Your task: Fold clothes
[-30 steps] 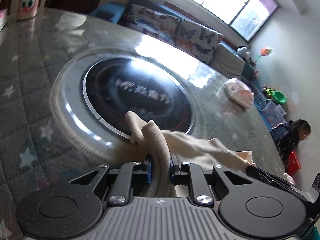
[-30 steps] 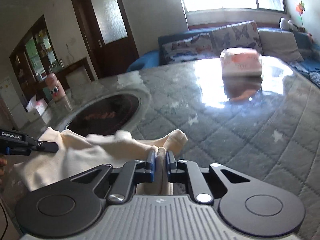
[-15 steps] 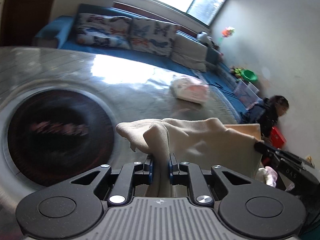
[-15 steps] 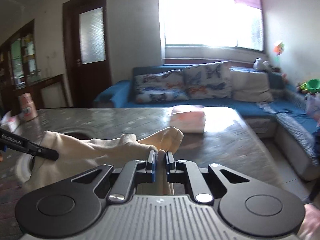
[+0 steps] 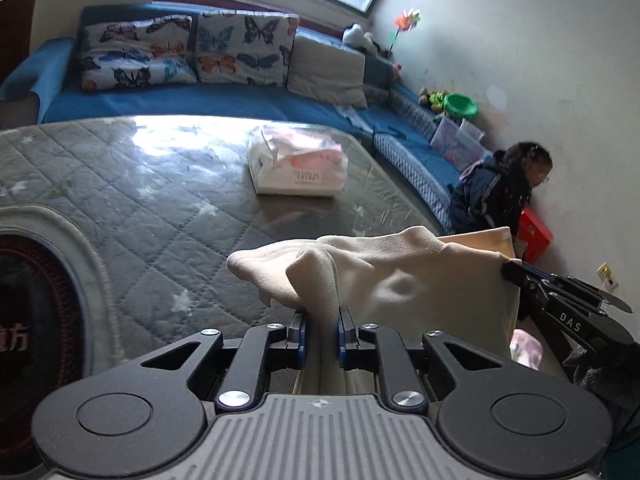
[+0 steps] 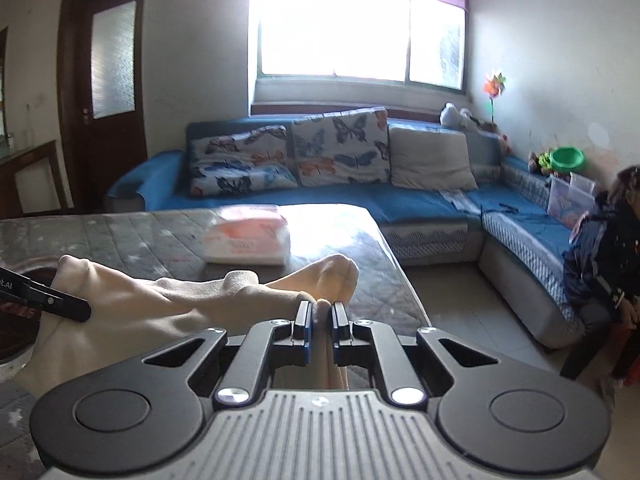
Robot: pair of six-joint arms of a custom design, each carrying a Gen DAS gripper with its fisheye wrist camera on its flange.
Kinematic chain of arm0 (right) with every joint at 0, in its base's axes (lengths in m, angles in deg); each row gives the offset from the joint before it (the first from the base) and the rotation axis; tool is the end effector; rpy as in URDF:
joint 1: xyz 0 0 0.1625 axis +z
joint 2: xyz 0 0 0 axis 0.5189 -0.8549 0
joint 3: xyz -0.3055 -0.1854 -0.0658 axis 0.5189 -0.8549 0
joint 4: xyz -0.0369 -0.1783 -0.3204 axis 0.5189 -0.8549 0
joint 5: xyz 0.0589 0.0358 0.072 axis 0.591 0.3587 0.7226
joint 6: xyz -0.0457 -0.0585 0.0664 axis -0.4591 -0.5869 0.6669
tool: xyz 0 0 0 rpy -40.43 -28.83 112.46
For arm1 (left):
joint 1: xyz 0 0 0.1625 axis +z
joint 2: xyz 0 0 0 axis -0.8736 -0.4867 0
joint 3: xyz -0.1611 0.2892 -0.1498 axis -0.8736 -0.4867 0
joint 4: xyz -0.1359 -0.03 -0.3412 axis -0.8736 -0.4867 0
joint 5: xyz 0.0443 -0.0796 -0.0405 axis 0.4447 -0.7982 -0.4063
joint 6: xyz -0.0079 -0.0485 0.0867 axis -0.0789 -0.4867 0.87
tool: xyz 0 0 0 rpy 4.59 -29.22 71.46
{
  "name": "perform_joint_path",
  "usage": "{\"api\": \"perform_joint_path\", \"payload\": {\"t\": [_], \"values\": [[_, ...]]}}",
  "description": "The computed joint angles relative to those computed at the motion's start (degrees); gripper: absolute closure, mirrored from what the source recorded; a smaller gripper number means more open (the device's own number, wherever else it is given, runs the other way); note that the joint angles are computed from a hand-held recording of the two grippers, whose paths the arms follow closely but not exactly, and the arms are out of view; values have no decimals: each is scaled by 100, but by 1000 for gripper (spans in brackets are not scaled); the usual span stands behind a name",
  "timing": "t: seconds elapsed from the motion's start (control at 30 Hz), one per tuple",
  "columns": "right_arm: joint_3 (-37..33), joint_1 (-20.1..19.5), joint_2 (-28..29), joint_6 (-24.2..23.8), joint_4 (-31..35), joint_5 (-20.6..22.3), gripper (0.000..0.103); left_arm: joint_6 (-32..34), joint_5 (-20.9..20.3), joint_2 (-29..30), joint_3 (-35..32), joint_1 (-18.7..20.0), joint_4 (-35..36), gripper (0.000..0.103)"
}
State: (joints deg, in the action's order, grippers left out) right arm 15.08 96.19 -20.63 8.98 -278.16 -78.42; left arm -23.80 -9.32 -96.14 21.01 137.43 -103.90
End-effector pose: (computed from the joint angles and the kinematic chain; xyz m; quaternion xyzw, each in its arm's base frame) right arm 0.4023 -0.4523 -0.0203 0.1194 -0.7793 0.4838 0.3800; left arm 0.0083 -0.6022 0.4069 0.2960 0.9314 -0.1917 0.0897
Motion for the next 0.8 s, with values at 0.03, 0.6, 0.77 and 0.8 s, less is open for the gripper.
{"api": "perform_joint_path", "payload": {"t": [0.03, 0.6, 0.77, 0.8], "values": [[45, -60, -5, 77, 46, 17, 95, -13, 53, 78, -44, 3, 9, 87], [213, -515, -33, 1003, 952, -13, 92, 141, 510, 524, -473, 157, -83, 72], [82, -539, -31, 924, 929, 517, 91, 149, 288, 635, -576, 95, -280, 74], [24, -567, -14, 962, 1029, 675, 91, 154, 257, 674, -598, 85, -246, 74]]}}
